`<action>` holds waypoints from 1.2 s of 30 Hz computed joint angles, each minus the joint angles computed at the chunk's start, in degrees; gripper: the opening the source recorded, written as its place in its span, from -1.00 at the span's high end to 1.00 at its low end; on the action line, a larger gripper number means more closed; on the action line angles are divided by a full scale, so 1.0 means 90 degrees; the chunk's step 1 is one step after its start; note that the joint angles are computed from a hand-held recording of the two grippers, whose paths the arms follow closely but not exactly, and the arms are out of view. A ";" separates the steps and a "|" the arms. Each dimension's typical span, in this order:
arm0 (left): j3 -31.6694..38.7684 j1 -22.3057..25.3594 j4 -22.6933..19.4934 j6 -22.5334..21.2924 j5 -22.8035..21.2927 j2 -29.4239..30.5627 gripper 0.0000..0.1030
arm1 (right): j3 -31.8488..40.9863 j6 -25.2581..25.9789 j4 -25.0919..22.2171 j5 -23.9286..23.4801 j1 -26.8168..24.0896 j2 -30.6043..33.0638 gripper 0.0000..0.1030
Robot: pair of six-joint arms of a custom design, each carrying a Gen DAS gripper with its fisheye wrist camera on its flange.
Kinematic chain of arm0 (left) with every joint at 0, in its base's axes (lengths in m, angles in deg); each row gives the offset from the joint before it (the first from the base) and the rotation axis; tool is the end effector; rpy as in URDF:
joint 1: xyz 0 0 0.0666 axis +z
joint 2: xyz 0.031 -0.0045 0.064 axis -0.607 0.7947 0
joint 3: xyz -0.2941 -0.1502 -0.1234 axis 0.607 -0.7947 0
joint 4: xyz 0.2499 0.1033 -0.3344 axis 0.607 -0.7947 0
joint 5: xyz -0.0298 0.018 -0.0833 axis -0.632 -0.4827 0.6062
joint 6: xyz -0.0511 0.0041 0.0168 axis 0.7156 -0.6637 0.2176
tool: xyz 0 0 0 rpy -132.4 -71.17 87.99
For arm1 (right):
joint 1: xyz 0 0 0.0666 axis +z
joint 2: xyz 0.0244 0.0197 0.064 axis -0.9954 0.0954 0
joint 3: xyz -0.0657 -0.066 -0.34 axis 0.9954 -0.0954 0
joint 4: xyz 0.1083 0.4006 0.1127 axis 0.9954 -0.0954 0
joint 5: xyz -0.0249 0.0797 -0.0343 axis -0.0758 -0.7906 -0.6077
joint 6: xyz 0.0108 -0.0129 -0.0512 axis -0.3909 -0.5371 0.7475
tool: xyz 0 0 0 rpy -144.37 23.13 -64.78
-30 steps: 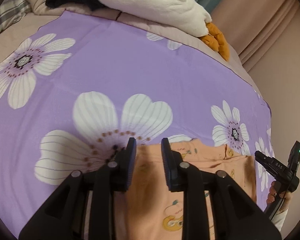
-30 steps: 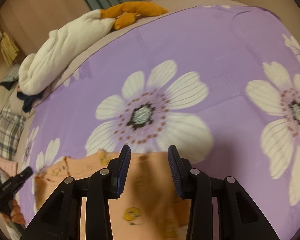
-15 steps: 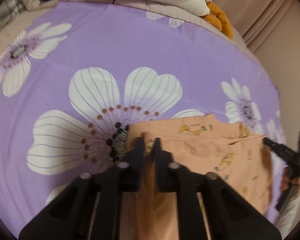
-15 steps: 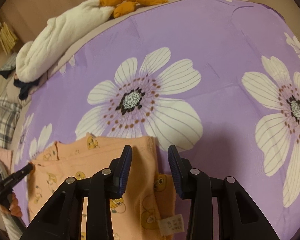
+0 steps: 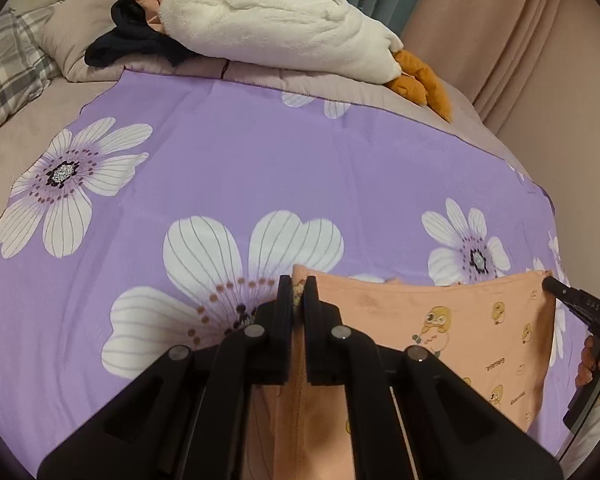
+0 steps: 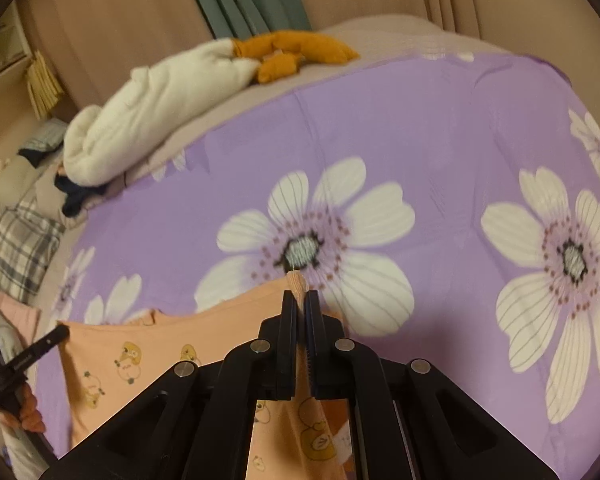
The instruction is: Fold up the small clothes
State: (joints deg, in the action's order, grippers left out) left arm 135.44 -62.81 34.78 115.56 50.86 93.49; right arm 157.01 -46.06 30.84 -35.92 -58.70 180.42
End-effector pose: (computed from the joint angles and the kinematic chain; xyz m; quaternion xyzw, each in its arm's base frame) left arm 0.3707 -0.1612 0.3058 -0.2612 0.8869 -0.0513 0.3775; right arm 0.5294 0.2667 0.3341 -0.1307 0.9074 0.2566 0.3061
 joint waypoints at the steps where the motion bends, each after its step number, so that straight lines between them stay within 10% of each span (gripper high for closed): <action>1: 0.0033 0.0056 0.0032 -0.0005 0.0049 0.0046 0.91 | 0.0079 -0.0024 -0.0010 0.0039 0.0009 0.0074 0.90; 16: 0.0218 0.0635 0.0134 -0.0064 0.0937 0.1099 0.85 | 0.0773 -0.0141 -0.0631 0.0497 0.0138 0.1207 0.90; 25: 0.0290 0.0382 -0.0301 -0.0041 0.0568 0.0894 0.64 | 0.0660 -0.0189 -0.0774 0.0830 0.0225 0.1016 0.88; 28: 0.0098 0.0132 -0.0462 0.0221 0.0383 0.0455 -0.01 | 0.0263 -0.0113 -0.0665 0.1023 0.0222 0.0519 0.40; 36: -0.0664 -0.0842 -0.0679 0.1181 0.0121 -0.0781 -0.51 | -0.1281 -0.0443 -0.0160 0.0631 0.0007 -0.1120 -0.37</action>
State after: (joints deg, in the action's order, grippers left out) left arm 129.47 -70.39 28.67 126.19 51.95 86.46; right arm 145.48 -50.05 29.40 -30.24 -58.64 170.34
